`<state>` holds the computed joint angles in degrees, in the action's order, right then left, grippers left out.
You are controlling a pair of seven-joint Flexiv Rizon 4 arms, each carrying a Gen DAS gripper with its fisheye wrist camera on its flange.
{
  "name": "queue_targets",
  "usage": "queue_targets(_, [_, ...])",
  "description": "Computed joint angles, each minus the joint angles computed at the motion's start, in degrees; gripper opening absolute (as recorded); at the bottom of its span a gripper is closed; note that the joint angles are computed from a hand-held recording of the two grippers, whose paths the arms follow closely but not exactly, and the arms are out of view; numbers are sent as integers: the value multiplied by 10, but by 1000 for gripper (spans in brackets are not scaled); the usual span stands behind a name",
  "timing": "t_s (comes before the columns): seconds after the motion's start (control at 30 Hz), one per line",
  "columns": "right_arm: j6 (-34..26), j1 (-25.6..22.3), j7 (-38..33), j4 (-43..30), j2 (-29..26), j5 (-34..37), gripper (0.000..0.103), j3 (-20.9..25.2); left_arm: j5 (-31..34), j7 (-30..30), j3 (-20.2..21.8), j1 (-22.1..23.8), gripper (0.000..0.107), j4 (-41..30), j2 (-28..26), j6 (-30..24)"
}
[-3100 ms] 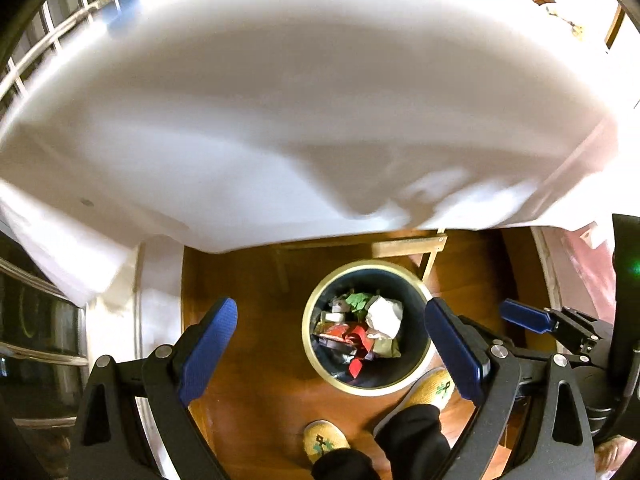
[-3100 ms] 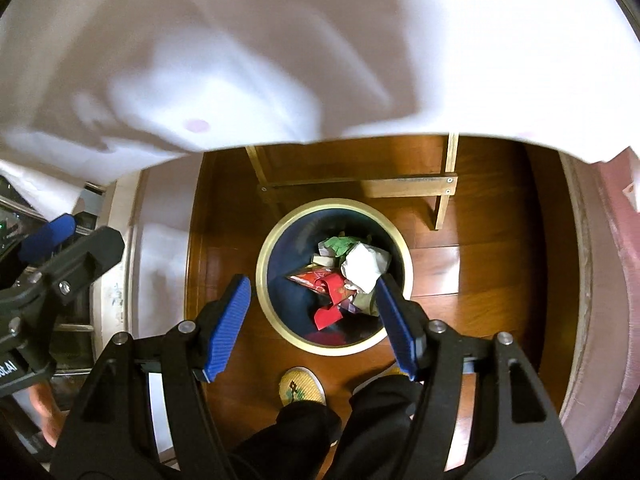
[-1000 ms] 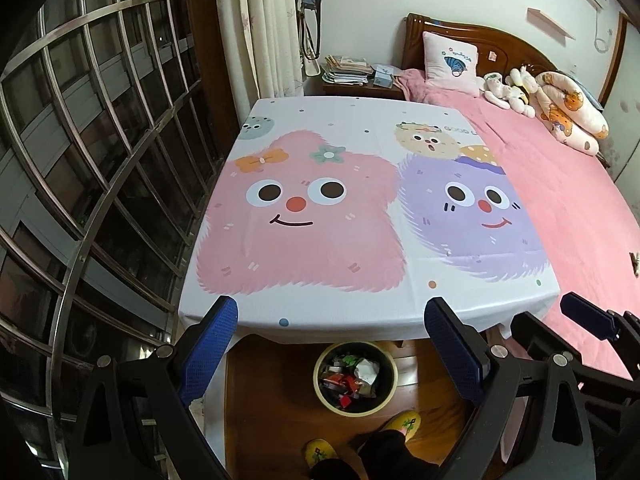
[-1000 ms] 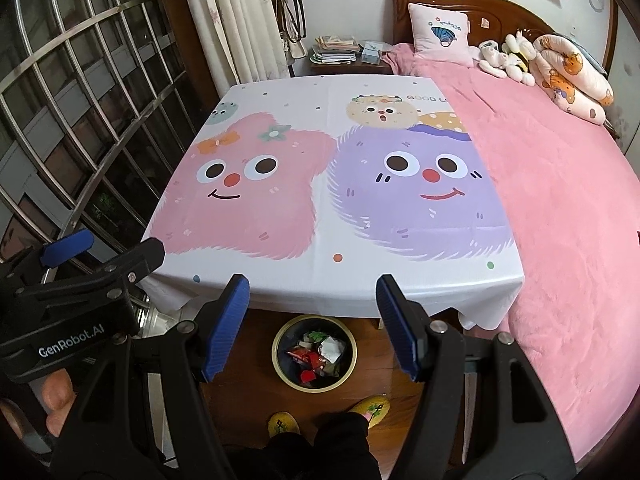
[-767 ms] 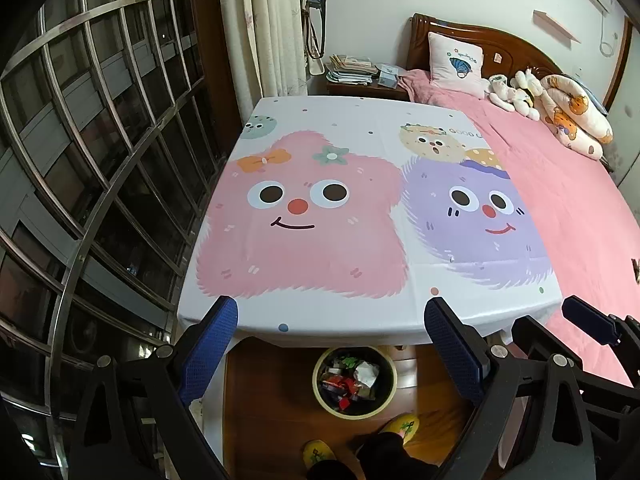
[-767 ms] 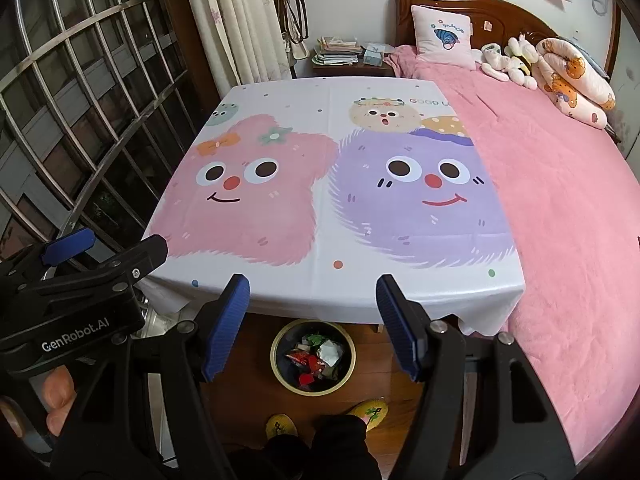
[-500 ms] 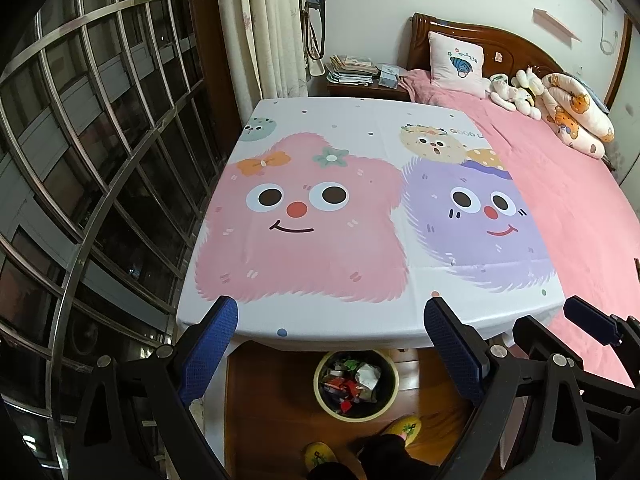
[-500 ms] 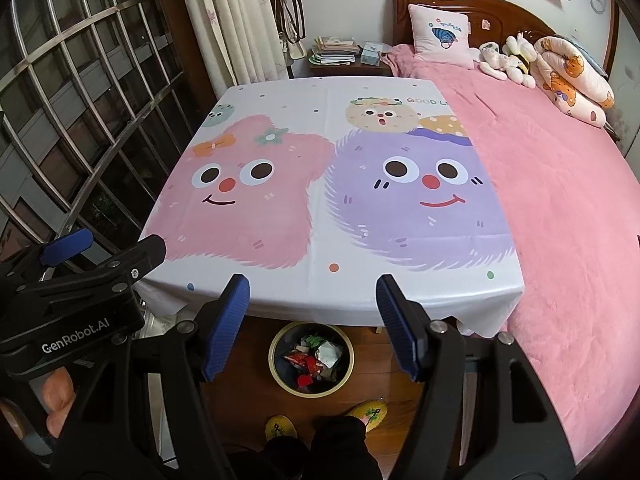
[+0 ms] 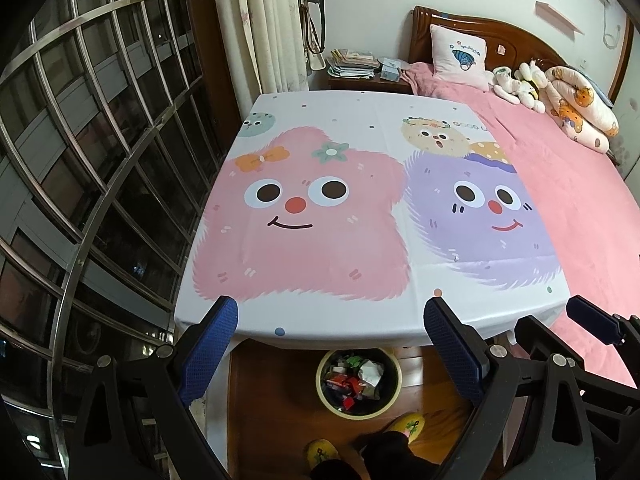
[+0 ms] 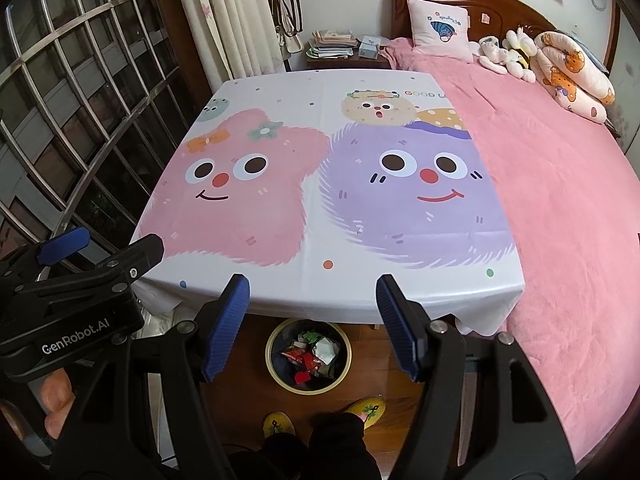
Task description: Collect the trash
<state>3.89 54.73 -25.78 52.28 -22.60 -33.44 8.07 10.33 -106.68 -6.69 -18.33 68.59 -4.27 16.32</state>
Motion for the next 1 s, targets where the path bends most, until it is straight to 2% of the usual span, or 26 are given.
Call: queue_targets(1.0, [4, -6, -16, -16, -17, 22, 63, -6, 1, 0, 4, 0, 95, 1, -10, -13])
